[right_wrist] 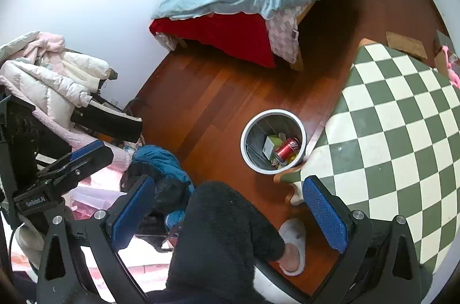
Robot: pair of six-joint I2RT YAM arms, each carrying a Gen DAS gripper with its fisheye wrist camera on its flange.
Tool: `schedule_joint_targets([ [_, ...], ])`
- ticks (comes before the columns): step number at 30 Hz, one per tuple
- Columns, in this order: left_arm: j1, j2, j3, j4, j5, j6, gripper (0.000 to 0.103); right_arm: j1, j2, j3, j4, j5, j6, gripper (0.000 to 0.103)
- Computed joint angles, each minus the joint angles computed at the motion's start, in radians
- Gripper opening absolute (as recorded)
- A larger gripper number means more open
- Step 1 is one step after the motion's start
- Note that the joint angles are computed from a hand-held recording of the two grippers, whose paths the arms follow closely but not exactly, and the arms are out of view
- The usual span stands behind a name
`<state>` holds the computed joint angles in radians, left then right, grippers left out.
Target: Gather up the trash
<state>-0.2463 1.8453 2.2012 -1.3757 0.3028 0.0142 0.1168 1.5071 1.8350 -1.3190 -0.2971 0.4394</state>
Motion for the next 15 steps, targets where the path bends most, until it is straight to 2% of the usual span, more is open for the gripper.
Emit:
schedule_joint_targets([
  [5,0.010,-0.014,-0.009,-0.002,0.011,0.000,0.101,0.009,0.027,0.073,-0.038,-0.007,-0.010,0.103],
  [15,0.013,-0.026,-0.004,-0.005,0.014,0.007,0.101,0.011,0.048,0.102,-0.049,-0.032,-0.015,0.103],
])
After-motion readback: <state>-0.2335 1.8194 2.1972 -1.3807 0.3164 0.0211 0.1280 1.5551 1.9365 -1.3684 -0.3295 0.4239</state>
